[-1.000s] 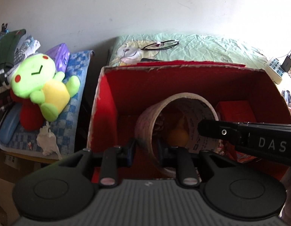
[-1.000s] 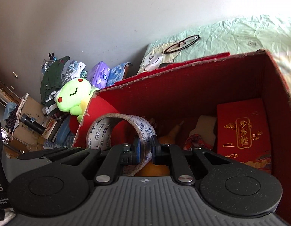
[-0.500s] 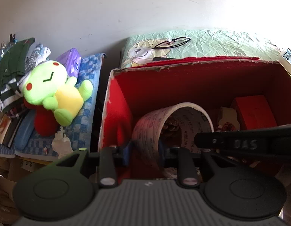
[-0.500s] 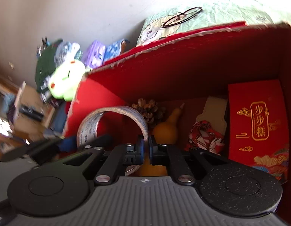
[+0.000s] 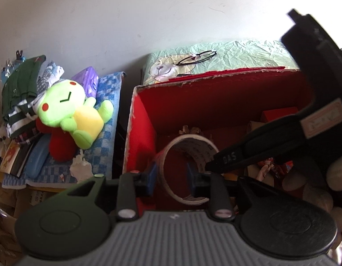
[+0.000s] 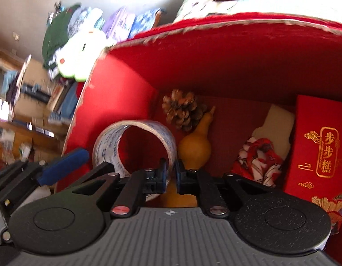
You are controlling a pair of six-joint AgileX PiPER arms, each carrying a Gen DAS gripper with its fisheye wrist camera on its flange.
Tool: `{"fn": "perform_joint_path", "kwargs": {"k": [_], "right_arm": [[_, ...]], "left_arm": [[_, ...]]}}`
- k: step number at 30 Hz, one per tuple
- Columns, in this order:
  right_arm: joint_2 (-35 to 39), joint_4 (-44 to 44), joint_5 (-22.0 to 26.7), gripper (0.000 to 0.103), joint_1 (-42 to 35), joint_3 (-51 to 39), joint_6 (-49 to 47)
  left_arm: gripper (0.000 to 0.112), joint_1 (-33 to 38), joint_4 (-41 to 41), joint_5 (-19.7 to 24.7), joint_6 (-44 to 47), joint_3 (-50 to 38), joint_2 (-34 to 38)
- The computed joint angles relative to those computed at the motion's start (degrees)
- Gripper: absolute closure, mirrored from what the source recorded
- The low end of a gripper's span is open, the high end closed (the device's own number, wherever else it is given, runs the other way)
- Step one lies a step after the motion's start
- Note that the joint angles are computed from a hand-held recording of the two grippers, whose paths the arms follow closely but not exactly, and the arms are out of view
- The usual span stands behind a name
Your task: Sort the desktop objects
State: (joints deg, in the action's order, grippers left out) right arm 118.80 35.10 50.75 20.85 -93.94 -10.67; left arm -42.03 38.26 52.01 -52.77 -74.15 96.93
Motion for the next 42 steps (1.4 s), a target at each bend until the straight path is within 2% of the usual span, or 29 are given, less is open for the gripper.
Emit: {"fn": "perform_joint_path", "kwargs": {"k": [5, 6, 8, 10, 15, 22, 23, 25, 27, 31, 36, 40, 42], "right_arm": [[2.9, -4.0, 4.7, 0.085, 1.1, -6.0, 3.6], [3.9, -4.1, 6.3, 0.081, 1.2, -7.6, 3.5], [5.4, -3.8, 8.7, 0.079, 0.9, -9.6, 3.3], [5.4, -1.3, 9.0, 0.073, -0.1, -8.9, 2.1], [3.8, 10.9, 6.5, 0.072, -4.6, -1.5, -2.2], [-0.7, 9.3, -1.3, 0.073, -2.8, 5.2, -3.0], [-0.7, 9.2, -1.5, 0.075, -2.7, 5.3, -3.2], [0.1, 8.9, -1.2, 0.084, -2.4, 4.1, -3.1], [-0.4, 9.5, -2.0, 0.090, -2.4, 4.6, -6.4], [-2.7, 11.0, -7.6, 0.095, -1.7, 8.3, -11.2], [-3.1, 17.3, -11.0, 0.093, -2.6, 11.5, -13.1], [-3.6, 19.0, -12.8, 0.093, -1.4, 12.2, -13.7], [-3.8, 19.0, -13.3, 0.093, -1.3, 12.4, -13.7]], "left_arm": [[0.085, 0.9, -3.3, -1.7, 1.5, 1.3, -0.3], [0.085, 1.0, -3.4, -1.9, 1.3, 1.5, -0.3], [0.086, 1.1, -3.4, -2.2, 1.0, 1.8, -0.3], [0.086, 1.3, -3.3, -2.6, 0.8, 2.1, -0.2], [0.085, 1.4, -2.2, -2.7, -0.7, 2.9, 0.2], [0.082, 1.2, -1.5, -3.8, -2.6, 4.7, 0.4], [0.082, 1.2, -1.3, -4.0, -2.8, 4.7, 0.5], [0.078, 1.2, -0.8, -4.2, -3.1, 4.5, 1.0], [0.076, 0.9, -0.2, -4.4, -3.5, 4.3, 1.5], [0.072, 0.3, 1.3, -4.2, -4.9, 4.1, 2.2], [0.060, -0.1, 1.5, -3.1, -6.7, 2.8, 3.0], [0.052, -0.9, 2.7, -2.6, -9.0, 2.1, 3.1], [0.042, -1.3, 3.3, -2.4, -10.4, 1.6, 3.1]]}}
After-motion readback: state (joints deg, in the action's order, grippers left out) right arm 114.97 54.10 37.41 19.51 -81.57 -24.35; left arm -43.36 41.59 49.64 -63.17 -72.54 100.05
